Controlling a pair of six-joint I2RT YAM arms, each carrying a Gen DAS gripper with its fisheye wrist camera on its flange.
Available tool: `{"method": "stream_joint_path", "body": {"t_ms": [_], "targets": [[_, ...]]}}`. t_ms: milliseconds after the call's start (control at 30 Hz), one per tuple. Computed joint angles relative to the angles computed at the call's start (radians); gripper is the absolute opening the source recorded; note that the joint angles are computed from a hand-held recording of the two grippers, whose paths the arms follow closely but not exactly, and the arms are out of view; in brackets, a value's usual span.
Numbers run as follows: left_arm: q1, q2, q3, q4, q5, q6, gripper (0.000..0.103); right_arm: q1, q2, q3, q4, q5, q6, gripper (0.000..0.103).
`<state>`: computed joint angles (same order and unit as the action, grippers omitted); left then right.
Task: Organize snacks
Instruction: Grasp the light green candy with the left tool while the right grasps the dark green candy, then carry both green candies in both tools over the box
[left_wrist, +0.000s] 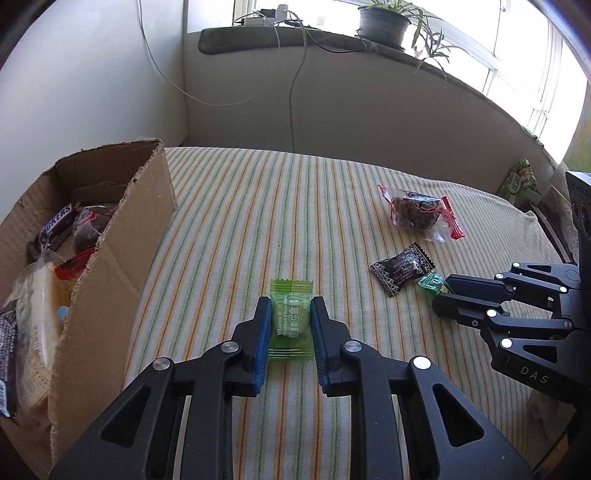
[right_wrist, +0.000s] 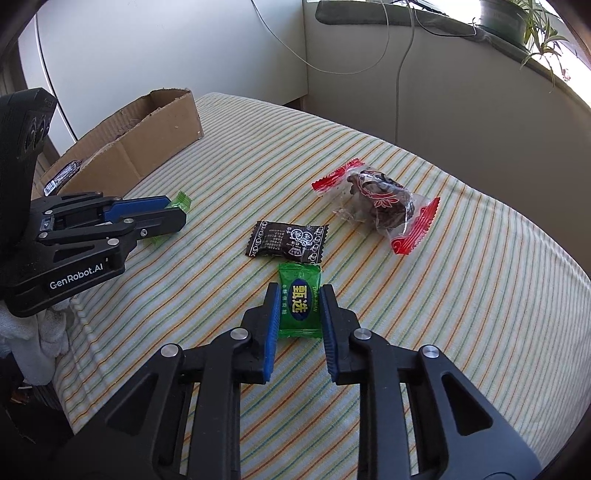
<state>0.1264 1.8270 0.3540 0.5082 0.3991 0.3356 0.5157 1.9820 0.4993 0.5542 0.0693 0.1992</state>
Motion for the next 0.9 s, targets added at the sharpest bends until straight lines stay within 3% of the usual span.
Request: {"method": "stream_joint_path", "body": {"t_ms": [333, 533, 900], "targets": [[0.105, -0.218, -0.066, -0.121, 0.102, 0.047, 0.019, 0.055, -0.137, -0.049, -0.041, 0.056, 0.030, 0.022], [0.253, -0.348, -0.070, -0.263, 0.207, 0.134, 0.019, 0.124, -0.240, -0.033, -0.122, 0.107, 0.050, 0.022], [0.468, -0.363, 0.011, -0.381, 0.323, 0.239, 0.019, 0.236, -0.214, 0.137, -0.222, 0.159, 0.057, 0.022]]}}
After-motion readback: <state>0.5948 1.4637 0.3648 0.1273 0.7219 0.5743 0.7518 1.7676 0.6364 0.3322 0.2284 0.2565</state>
